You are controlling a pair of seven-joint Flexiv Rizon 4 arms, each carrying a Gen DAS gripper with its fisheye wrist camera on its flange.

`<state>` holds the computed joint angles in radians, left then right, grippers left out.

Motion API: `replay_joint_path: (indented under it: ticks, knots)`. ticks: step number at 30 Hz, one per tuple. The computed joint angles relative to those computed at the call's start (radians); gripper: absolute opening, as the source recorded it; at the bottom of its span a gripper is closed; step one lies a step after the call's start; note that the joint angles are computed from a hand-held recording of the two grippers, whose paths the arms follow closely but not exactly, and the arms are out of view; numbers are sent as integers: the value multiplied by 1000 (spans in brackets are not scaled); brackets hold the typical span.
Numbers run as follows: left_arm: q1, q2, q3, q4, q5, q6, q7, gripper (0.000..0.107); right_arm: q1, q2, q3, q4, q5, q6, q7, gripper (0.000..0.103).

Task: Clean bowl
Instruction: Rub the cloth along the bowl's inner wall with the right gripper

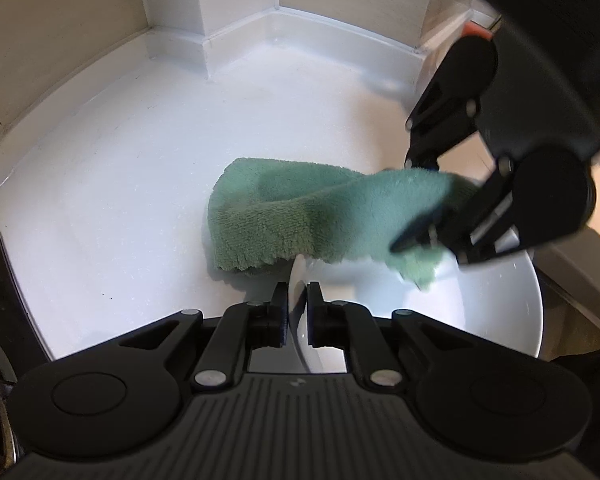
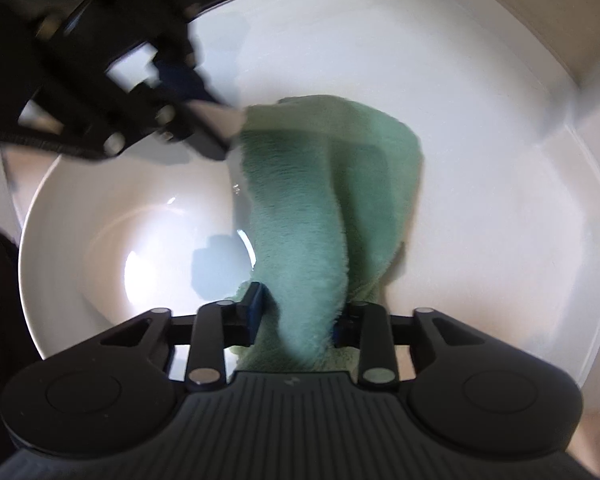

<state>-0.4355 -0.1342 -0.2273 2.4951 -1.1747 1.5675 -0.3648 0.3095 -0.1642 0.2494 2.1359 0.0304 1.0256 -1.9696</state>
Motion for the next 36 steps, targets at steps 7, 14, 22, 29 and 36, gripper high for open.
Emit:
replay_joint_path:
  ticks: [7,14,22,29,36]
  knots:
    - [-72,5,13,-4,-191,28,104,7,-29,60,-9,6,89,-26,44,10]
    - [-91,7,45,-5,-161,6,205,7,6,18,-17,-77,60,-128,38,11]
    - [-30,9,42,-2,-16,-33,118,7,17,-87,20,-209,32,-184,-207,15]
    - [-30,6,21,-5,-126,-12,111,6,1,-120,25,-275,119,-214,-243,15]
    - [-163,-14,55,-49,-450,58,327,7,-30,6,-8,-108,166,-193,17,12]
